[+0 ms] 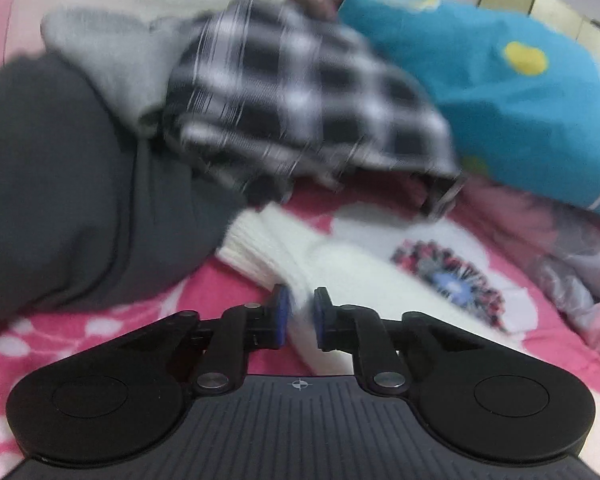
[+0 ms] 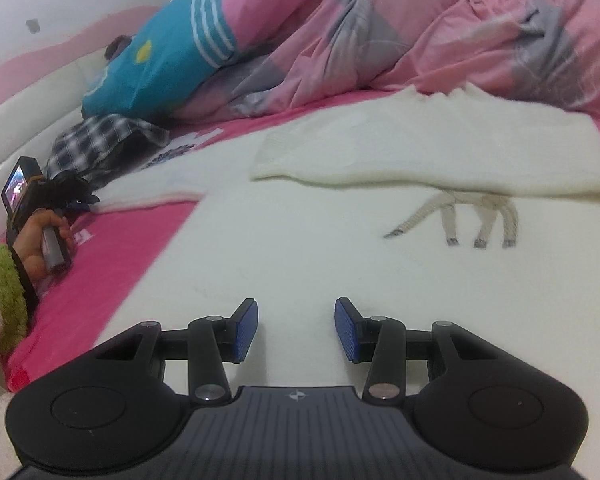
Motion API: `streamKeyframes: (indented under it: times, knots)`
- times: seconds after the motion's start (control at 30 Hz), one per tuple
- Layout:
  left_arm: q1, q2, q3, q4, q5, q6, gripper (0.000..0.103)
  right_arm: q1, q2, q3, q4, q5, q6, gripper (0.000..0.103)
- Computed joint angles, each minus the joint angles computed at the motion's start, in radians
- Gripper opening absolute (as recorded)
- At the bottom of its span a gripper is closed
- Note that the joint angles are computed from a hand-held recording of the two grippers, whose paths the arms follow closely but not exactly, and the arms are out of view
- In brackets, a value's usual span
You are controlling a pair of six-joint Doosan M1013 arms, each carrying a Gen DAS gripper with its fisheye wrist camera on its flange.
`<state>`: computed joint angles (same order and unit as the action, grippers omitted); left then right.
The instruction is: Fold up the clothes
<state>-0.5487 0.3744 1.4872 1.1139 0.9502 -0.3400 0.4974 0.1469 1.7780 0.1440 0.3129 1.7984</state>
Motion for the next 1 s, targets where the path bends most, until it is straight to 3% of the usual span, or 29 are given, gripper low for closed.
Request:
streamKeyframes:
  times: [0.13, 0.37, 0.47, 0.6, 0.67, 0.73, 0.8, 0.87, 0.97, 1.0]
  knots:
    - [-0.069, -0.007, -0.002, 0.225, 0.015, -0.012, 0.007, -0.006, -0.011, 0.011, 0.01, -0.015, -0.006, 0.045]
    - [-0.182, 0.009, -0.043, 0.435, -0.188, 0.104, 0.007, -0.029, -0.05, 0.051, 0.119, -0.07, -0.067, 0.045]
    - [-0.214, 0.041, -0.074, 0.365, -0.284, 0.227, 0.007, -0.044, -0.062, 0.06, 0.166, -0.07, -0.104, 0.045]
    - [-0.222, 0.077, -0.111, -0.004, -0.388, 0.598, 0.013, -0.066, -0.074, 0.067, 0.247, -0.061, -0.175, 0.045]
    - [-0.222, 0.084, -0.113, -0.116, -0.387, 0.705, 0.021, -0.087, -0.066, 0.053, 0.408, -0.031, -0.328, 0.045]
    - [-0.22, 0.063, -0.082, -0.08, -0.424, 0.642, 0.025, -0.105, -0.054, 0.034, 0.556, 0.002, -0.471, 0.045]
    - [-0.217, 0.035, -0.045, 0.009, -0.468, 0.518, 0.045, -0.129, -0.028, 0.003, 0.739, 0.048, -0.622, 0.046]
    - [-0.214, 0.019, -0.022, 0.068, -0.496, 0.433, 0.052, -0.158, 0.011, -0.035, 0.936, 0.114, -0.728, 0.05]
    - [-0.197, 0.014, -0.015, 0.052, -0.521, 0.393, 0.053, -0.194, 0.086, -0.1, 1.143, 0.232, -0.758, 0.058]
    - [-0.189, 0.02, -0.025, 0.016, -0.518, 0.401, 0.053, -0.2, 0.113, -0.126, 1.15, 0.261, -0.71, 0.059]
